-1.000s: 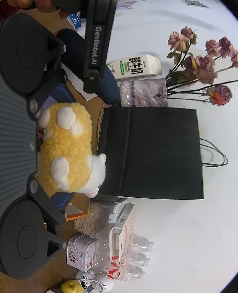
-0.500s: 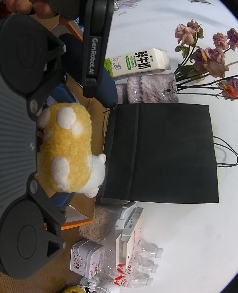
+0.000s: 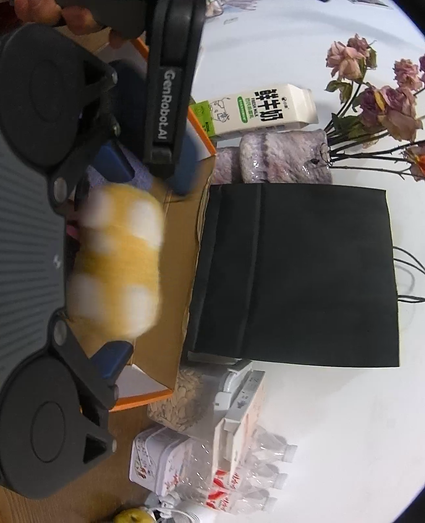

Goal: Organize objects
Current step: 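Open both tools to drop the case and sheep into the box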

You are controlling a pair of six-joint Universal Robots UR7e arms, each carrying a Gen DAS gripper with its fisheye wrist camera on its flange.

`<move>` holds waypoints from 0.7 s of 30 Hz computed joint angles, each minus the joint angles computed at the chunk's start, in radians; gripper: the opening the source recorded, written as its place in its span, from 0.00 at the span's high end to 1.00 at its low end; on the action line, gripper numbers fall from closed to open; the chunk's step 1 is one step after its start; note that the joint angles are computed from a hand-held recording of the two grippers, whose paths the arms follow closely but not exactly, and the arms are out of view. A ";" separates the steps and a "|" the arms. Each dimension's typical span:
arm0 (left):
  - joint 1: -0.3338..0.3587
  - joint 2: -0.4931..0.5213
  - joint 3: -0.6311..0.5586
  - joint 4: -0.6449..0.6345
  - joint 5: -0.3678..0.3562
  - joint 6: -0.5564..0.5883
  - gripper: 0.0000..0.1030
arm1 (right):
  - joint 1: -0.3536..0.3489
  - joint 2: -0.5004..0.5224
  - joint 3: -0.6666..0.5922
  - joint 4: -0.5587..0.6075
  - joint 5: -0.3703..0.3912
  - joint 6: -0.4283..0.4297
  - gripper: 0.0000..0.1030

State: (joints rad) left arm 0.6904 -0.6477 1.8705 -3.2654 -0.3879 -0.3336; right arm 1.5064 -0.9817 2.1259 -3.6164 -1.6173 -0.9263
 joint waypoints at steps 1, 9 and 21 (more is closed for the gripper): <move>-0.006 0.004 0.000 -0.012 0.014 0.013 0.00 | 0.001 -0.001 0.002 -0.002 0.001 -0.004 0.00; -0.014 0.004 0.003 -0.023 0.014 0.020 0.00 | 0.001 -0.005 0.009 -0.011 0.005 -0.008 0.00; -0.045 -0.004 0.025 -0.092 0.016 0.050 0.00 | -0.001 -0.027 0.038 -0.038 0.025 -0.013 0.00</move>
